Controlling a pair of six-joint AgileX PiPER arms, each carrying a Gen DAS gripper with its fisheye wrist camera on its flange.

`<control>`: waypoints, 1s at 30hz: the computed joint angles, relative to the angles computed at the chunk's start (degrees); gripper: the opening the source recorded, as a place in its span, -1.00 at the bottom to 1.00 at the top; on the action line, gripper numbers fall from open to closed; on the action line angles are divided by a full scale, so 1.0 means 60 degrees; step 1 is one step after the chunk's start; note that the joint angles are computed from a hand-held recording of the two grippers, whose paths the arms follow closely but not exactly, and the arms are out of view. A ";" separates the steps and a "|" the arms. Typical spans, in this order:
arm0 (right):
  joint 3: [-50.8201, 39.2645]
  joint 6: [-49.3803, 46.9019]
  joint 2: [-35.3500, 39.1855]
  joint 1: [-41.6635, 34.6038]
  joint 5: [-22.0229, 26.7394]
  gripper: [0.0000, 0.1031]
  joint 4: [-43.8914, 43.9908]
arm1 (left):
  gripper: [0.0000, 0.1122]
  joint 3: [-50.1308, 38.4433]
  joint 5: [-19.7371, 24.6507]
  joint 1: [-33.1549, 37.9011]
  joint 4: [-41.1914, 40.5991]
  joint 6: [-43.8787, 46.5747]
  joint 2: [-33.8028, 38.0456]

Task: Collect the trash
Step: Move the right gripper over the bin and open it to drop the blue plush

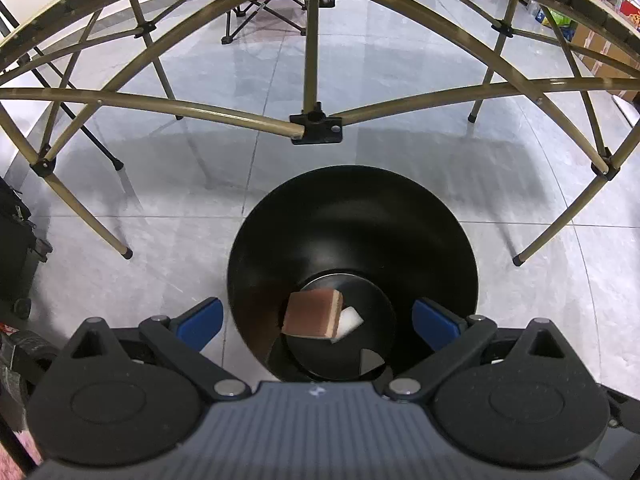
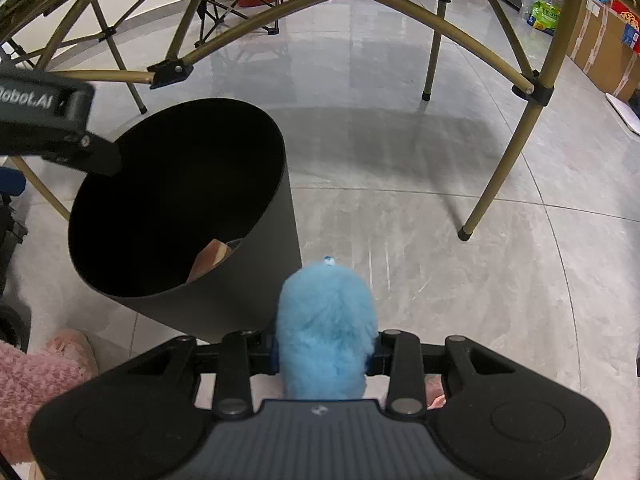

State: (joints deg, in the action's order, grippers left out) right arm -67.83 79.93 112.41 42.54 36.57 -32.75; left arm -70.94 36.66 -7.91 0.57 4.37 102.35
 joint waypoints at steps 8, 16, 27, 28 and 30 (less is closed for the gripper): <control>0.0211 0.0524 -0.0338 0.0156 -0.0035 -0.35 -0.0511 | 0.83 0.0559 -0.0448 0.0431 -0.0018 0.0498 -0.0459; 0.0052 0.0959 -0.0558 0.0287 0.0209 -0.35 -0.1055 | 0.84 0.0862 -0.0858 0.1146 -0.0363 0.1150 -0.0676; -0.0633 0.1140 -0.0581 0.0430 0.0578 -0.35 -0.1380 | 0.84 0.0918 -0.0984 0.2291 -0.0907 0.2192 -0.0759; -0.0770 0.1090 -0.0533 0.0442 0.0631 -0.35 -0.1376 | 0.83 0.0883 -0.0973 0.2417 -0.0959 0.2277 -0.0730; -0.1006 0.0999 -0.0447 0.0462 0.0701 -0.35 -0.1371 | 0.83 0.0817 -0.0927 0.2675 -0.1129 0.2498 -0.0683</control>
